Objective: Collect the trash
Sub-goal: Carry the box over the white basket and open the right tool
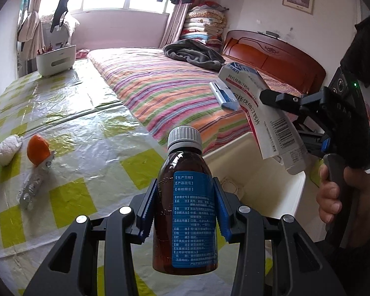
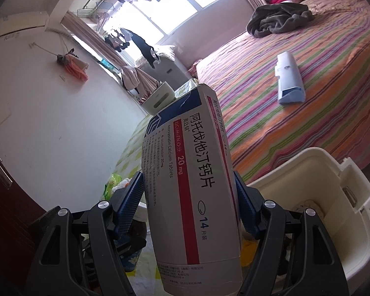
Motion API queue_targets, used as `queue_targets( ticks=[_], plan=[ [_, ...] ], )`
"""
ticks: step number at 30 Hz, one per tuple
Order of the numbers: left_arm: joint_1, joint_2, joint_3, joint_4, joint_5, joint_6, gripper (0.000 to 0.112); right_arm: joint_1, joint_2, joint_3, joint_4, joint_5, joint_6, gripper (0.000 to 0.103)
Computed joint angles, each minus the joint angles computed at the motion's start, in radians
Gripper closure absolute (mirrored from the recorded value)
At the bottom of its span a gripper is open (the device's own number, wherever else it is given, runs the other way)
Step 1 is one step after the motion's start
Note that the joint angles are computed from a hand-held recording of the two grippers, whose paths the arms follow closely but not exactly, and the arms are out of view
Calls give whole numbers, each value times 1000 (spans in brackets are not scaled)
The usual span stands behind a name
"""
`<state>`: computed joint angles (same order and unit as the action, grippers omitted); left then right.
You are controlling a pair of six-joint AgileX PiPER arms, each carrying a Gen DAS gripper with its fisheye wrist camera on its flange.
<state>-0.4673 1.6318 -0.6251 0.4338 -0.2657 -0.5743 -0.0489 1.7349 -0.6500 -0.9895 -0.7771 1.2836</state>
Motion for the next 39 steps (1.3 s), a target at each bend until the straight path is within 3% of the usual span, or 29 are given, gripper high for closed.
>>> queue_targets(
  ticks=[8,16,22,30,39],
  plan=[
    [-58,12,-12,-33,8,34,71,-72,-7,89,68,0,-73,34],
    [-100,15,-15,-69,20,66,71,-23,-51,130,286,219,-262,34],
    [-128,18,-21,-109,30,104,71,40,-60,115,434,322,-373,32],
    [-148,29,-30,-134,41,126,71,52,-79,123,459,350,-341,28],
    [-166,37,-48,-155,64,142,71,15,-120,150,426,291,-280,24]
  ],
)
